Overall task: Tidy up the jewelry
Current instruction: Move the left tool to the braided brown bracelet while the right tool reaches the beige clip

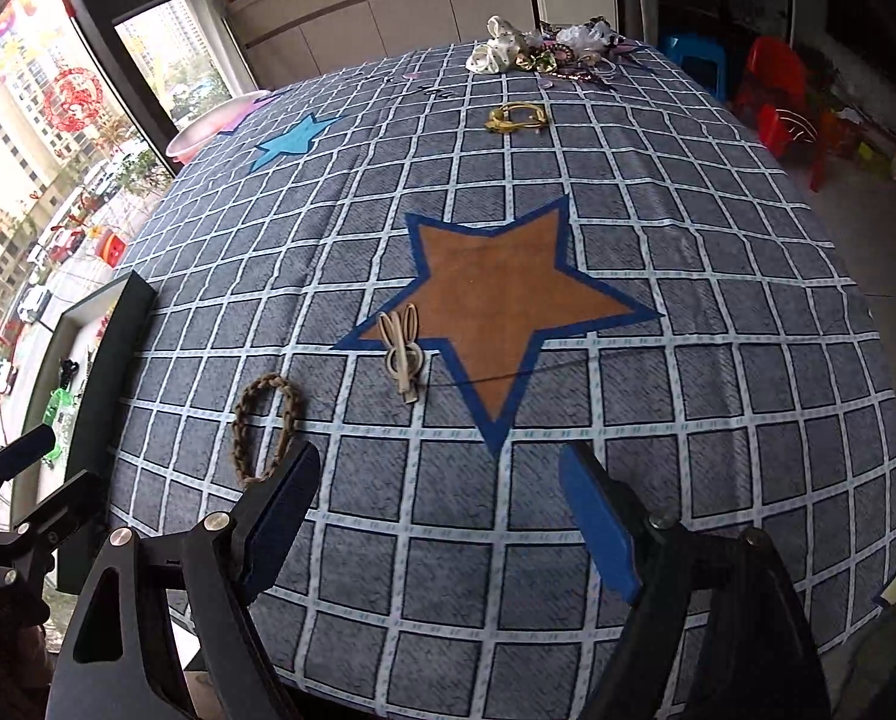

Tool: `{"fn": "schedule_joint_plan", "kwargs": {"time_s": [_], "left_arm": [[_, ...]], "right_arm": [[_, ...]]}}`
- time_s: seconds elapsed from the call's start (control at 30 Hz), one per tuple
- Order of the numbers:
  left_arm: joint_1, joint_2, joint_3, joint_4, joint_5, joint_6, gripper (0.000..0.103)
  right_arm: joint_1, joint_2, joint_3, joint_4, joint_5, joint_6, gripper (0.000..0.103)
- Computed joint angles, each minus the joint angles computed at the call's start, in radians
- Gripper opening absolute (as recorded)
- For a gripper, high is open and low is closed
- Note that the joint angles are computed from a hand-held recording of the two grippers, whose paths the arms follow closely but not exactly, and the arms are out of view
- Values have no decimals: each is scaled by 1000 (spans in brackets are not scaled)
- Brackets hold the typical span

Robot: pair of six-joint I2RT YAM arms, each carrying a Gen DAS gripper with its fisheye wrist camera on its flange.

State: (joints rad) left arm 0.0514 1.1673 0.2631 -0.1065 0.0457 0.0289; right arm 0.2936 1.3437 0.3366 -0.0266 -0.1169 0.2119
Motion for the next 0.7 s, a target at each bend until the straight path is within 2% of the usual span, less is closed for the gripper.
{"fn": "schedule_joint_plan", "kwargs": {"time_s": [0.17, 0.37, 0.43, 0.53, 0.6, 0.7], "left_arm": [[-81, 180, 33, 105, -47, -69, 103], [-144, 300, 65, 177, -91, -96, 103], [-152, 333, 74, 196, -93, -97, 103], [-161, 372, 87, 211, -97, -96, 103], [-172, 398, 98, 220, -104, -99, 100], [-179, 433, 113, 226, -105, -101, 100]], "right_arm": [[-26, 60, 16, 32, 9, -52, 84], [-12, 153, 51, 84, 22, -106, 84], [-5, 185, 67, 98, 16, -123, 80], [11, 228, 91, 114, 8, -148, 70], [25, 260, 113, 119, 13, -166, 59], [57, 285, 135, 130, 47, -193, 51]]}}
